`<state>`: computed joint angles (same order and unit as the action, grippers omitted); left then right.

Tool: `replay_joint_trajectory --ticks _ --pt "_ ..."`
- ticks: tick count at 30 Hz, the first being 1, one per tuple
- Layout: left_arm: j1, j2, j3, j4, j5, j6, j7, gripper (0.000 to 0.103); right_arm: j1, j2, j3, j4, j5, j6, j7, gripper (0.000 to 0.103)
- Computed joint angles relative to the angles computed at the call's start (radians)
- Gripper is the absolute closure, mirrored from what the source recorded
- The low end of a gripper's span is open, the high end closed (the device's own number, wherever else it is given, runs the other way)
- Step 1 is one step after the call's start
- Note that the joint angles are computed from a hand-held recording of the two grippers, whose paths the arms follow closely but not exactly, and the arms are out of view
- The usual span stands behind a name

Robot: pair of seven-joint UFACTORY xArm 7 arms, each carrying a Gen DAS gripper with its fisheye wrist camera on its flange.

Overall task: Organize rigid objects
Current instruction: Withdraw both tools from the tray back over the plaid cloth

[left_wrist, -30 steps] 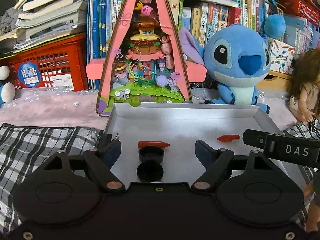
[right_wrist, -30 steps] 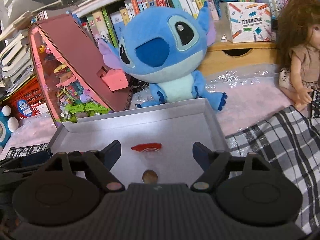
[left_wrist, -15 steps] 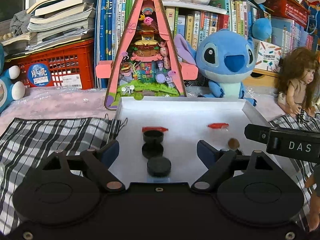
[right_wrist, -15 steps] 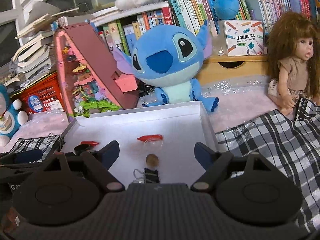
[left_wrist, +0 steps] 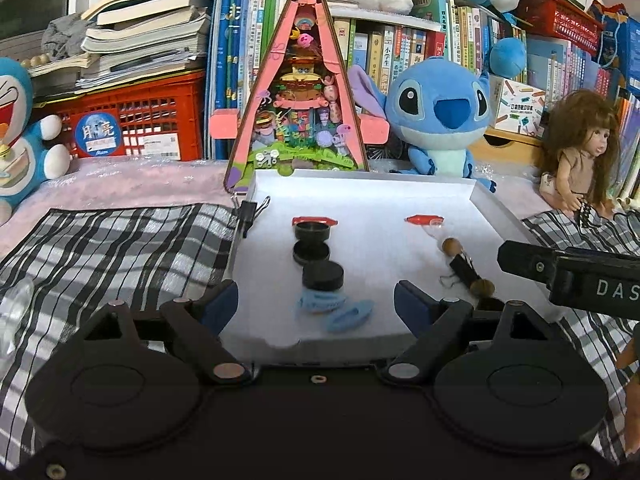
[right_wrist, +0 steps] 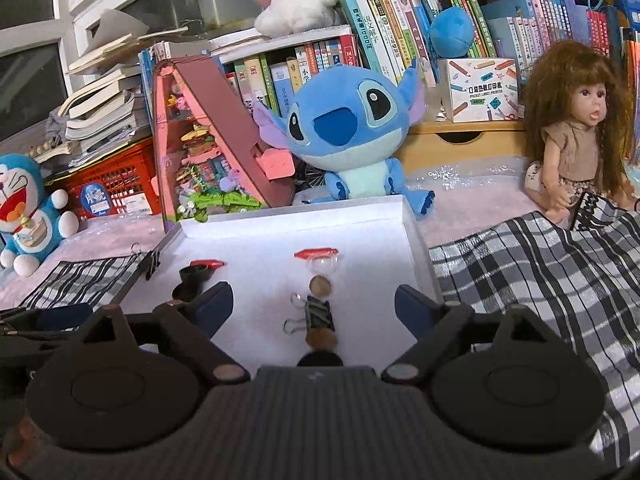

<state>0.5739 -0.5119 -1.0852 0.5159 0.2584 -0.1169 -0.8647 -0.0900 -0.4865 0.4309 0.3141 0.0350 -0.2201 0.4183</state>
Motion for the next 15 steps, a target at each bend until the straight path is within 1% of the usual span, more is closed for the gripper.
replay_joint_trajectory --ticks 2,8,15 --pt "-0.028 -0.022 0.019 -0.023 -0.007 -0.003 -0.006 0.019 0.013 -0.024 -0.003 -0.018 0.000 0.005 0.004 0.009" --pt "-0.108 -0.087 0.060 -0.089 -0.014 -0.003 -0.016 0.019 0.015 -0.100 0.029 -0.074 -0.013 0.013 0.024 0.008" --pt "-0.176 -0.143 0.072 -0.149 -0.015 0.005 -0.039 0.019 0.032 -0.158 0.053 -0.123 -0.041 0.033 0.065 0.006"
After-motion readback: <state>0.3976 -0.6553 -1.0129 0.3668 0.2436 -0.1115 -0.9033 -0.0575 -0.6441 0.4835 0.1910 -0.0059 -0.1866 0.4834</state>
